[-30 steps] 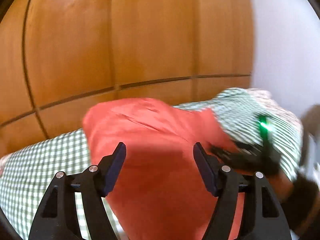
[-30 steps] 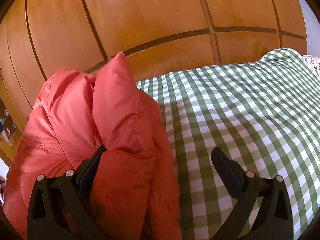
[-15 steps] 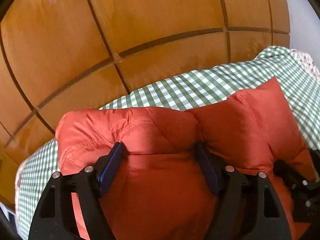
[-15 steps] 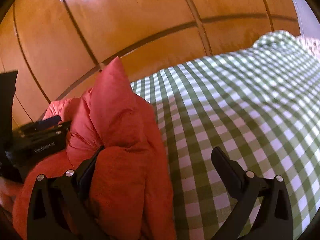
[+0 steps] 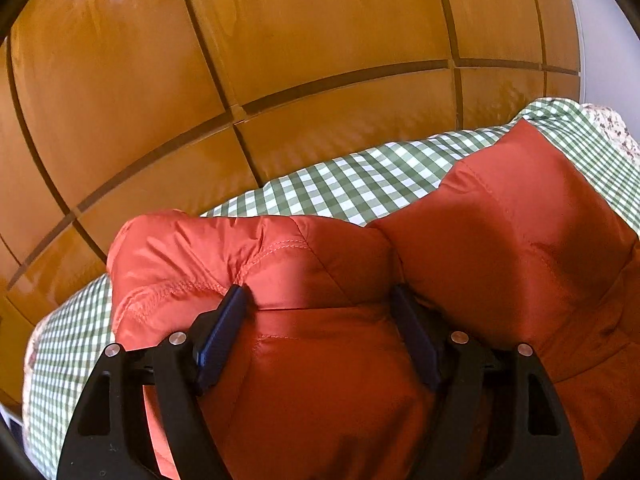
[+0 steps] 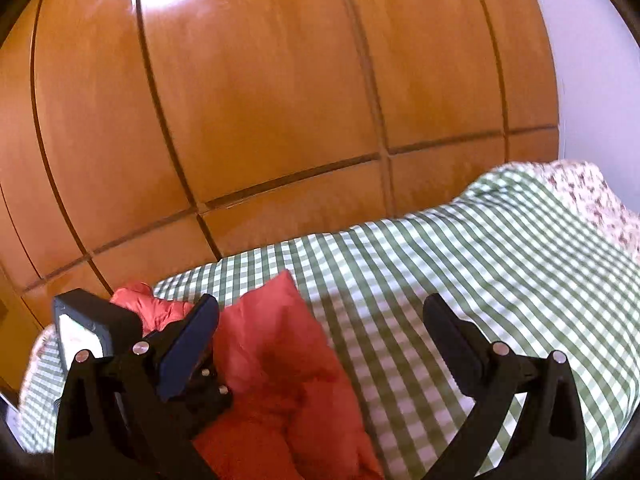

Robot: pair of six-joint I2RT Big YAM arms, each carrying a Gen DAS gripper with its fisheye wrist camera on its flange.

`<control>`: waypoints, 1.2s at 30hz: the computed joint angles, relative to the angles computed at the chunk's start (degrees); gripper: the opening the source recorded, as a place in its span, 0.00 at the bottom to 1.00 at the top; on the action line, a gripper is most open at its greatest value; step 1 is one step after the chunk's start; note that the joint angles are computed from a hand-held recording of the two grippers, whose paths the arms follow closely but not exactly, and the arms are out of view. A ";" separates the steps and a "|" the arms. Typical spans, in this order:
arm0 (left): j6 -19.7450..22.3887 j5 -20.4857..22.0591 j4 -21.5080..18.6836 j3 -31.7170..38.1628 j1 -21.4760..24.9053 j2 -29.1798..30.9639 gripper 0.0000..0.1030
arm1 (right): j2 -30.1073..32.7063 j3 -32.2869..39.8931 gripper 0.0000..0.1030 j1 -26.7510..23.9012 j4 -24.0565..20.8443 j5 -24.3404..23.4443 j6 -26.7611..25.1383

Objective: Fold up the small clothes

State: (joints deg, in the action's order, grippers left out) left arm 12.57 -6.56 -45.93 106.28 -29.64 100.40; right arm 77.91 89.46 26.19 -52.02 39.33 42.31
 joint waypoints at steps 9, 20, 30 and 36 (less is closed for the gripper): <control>-4.00 6.22 -1.32 0.88 1.73 0.15 0.74 | 4.55 -4.66 0.98 -4.81 0.42 -3.40 2.64; -7.35 13.80 -6.50 6.42 2.88 5.40 0.74 | 6.42 -6.31 0.98 -7.51 1.40 -8.52 -0.20; -7.73 13.26 -4.98 4.65 2.71 4.61 0.76 | 6.39 -7.47 0.98 -7.38 3.25 -8.42 -0.16; -7.19 15.71 -1.69 -4.08 4.95 -3.75 0.96 | 5.01 -8.93 0.98 -7.01 5.01 -7.72 -0.61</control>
